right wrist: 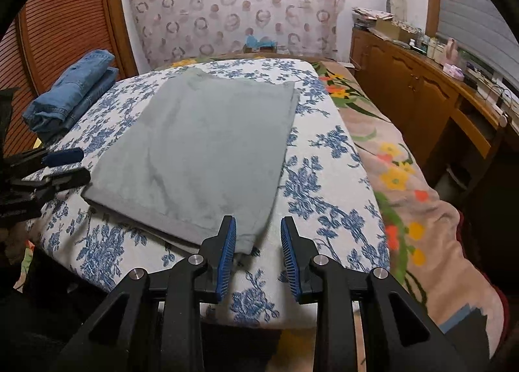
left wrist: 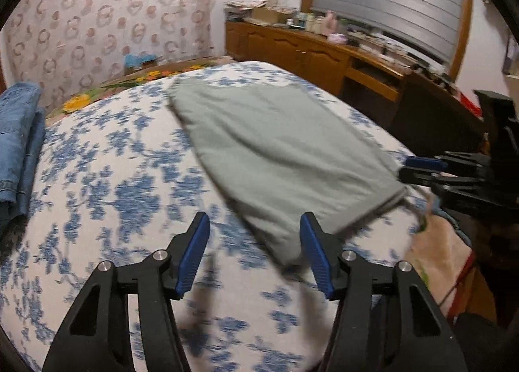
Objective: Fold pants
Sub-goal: 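Close the left tool on the shorts' folded edge while the right tool closes beside it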
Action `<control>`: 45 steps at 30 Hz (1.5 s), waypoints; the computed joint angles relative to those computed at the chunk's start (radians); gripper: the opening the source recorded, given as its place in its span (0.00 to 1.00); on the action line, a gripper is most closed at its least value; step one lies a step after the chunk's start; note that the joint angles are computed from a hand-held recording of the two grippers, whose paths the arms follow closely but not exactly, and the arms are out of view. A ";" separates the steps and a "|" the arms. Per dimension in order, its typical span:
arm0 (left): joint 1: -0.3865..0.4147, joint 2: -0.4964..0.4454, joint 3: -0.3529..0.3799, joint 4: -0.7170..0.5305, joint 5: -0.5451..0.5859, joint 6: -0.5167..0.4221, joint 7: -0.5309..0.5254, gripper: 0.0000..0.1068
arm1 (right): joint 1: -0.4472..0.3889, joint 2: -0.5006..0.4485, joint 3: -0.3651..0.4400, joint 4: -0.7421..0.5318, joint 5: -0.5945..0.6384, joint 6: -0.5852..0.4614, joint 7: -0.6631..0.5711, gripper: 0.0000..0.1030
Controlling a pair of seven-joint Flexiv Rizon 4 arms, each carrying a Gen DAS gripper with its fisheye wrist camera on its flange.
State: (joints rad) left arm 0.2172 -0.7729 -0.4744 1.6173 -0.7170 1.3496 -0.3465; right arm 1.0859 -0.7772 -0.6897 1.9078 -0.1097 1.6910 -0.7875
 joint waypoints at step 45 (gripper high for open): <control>-0.040 0.007 0.055 0.009 -0.095 -0.107 0.079 0.21 | -0.081 -0.003 0.119 -0.038 0.049 0.033 -0.004 0.29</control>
